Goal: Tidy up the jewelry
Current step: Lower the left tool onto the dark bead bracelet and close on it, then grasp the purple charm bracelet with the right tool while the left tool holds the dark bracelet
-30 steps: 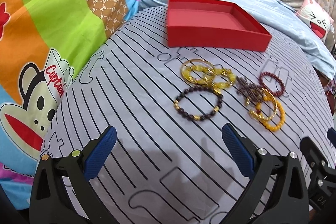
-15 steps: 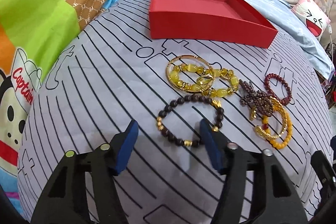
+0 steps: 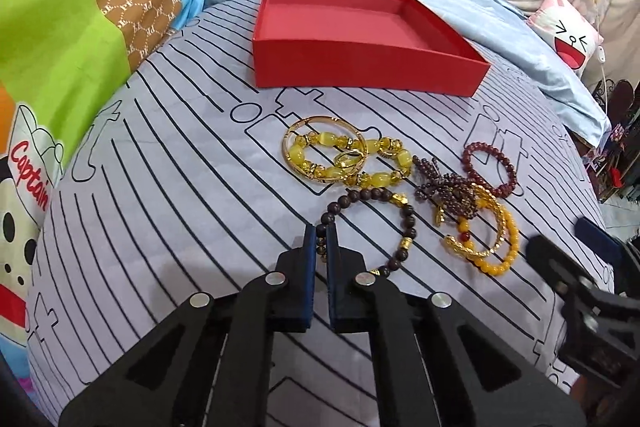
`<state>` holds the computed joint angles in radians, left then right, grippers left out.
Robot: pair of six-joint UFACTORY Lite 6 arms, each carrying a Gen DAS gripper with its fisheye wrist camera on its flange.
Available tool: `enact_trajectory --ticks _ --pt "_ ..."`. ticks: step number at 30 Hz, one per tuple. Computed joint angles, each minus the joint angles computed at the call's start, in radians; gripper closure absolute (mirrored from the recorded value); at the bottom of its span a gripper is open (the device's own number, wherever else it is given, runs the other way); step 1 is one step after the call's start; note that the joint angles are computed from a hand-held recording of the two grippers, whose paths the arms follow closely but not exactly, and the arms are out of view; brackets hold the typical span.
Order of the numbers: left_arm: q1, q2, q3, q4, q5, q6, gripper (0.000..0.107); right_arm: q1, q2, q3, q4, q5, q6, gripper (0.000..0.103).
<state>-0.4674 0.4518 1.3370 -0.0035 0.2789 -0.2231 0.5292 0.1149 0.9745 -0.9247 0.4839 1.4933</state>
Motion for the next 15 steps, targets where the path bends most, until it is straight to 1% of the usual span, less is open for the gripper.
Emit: enact_trajectory --ticks 4,7,10,13,15 --pt "0.005 -0.036 -0.045 0.004 -0.004 0.003 0.102 0.017 0.062 0.048 0.009 -0.025 -0.037 0.018" --pt "0.015 -0.061 -0.082 -0.037 -0.011 0.042 0.102 0.029 0.116 0.089 0.007 -0.027 -0.057 0.018" --pt "0.021 -0.057 -0.089 -0.031 -0.008 0.039 0.102 0.025 0.176 0.131 0.016 -0.032 -0.085 0.018" --pt "0.030 -0.046 -0.085 -0.039 -0.005 0.046 0.102 0.017 0.222 0.168 0.042 -0.040 -0.128 0.024" --pt "0.035 -0.040 -0.082 -0.059 -0.001 0.066 0.102 0.016 0.248 0.189 0.044 -0.040 -0.141 0.031"
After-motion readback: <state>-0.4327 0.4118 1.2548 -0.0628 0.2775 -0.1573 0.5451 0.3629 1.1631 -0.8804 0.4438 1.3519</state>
